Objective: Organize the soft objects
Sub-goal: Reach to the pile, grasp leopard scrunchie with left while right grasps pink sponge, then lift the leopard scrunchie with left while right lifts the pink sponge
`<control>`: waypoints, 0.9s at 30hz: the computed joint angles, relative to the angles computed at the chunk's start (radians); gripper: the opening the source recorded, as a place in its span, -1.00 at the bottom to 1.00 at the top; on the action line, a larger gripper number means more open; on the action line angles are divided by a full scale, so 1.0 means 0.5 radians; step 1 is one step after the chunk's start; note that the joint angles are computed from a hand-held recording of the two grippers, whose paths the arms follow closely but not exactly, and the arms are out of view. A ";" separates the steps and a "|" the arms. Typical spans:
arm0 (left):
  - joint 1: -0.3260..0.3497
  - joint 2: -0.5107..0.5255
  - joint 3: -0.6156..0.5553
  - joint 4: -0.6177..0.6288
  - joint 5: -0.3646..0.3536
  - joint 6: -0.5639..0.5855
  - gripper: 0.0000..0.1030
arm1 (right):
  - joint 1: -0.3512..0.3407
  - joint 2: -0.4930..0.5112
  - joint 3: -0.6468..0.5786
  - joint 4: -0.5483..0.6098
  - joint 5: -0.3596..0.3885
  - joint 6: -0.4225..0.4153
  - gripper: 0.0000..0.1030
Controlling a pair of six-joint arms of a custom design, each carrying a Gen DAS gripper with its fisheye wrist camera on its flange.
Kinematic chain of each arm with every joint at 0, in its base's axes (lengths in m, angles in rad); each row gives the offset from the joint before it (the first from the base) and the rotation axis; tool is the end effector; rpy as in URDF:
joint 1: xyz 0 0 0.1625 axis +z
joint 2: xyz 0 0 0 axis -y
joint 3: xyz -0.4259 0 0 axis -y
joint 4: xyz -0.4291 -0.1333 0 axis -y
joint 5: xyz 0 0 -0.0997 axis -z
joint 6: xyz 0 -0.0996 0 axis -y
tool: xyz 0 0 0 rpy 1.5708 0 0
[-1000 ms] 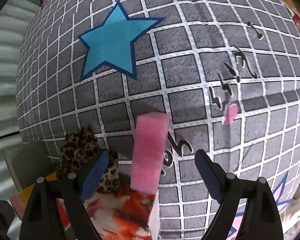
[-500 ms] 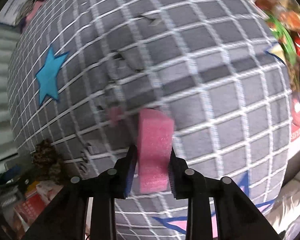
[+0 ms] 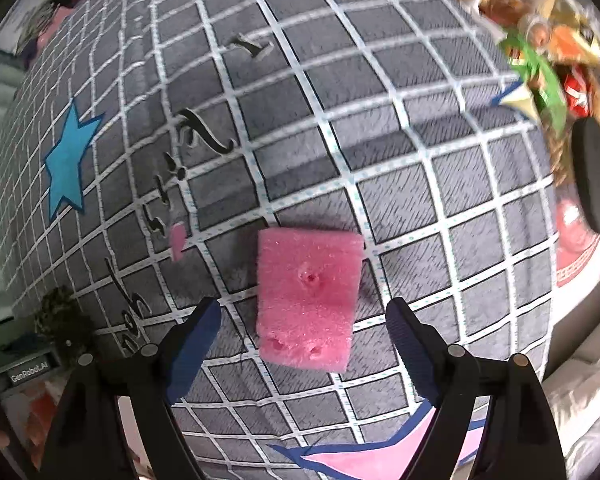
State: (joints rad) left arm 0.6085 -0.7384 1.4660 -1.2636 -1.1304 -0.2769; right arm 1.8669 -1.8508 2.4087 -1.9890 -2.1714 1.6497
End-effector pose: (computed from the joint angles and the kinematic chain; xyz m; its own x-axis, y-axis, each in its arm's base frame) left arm -0.3991 -0.4923 0.0321 -0.3227 0.8357 -0.4445 0.3439 0.5410 0.7675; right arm 0.1710 -0.2966 0.2494 -0.2277 0.9691 0.0947 0.7865 0.2404 -0.5689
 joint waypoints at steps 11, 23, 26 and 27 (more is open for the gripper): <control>0.022 0.008 0.114 -0.120 -0.046 -0.002 1.00 | -0.209 0.194 -0.031 -0.173 0.020 -0.208 0.97; 0.160 0.045 0.004 -0.035 -0.150 -0.022 1.00 | -0.221 0.276 -0.081 -0.094 0.037 -0.274 0.92; 0.168 0.068 -0.025 -0.008 -0.144 -0.023 0.99 | -0.151 0.253 -0.112 0.004 0.027 -0.207 0.59; 0.165 0.057 -0.012 -0.025 -0.133 -0.014 0.95 | -0.128 0.273 -0.131 0.016 0.019 -0.195 0.49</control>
State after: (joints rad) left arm 0.6912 -0.7098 1.4600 -1.2760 -1.1972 -0.2839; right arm 1.8029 -1.7144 2.3434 -1.9811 -2.1620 1.5520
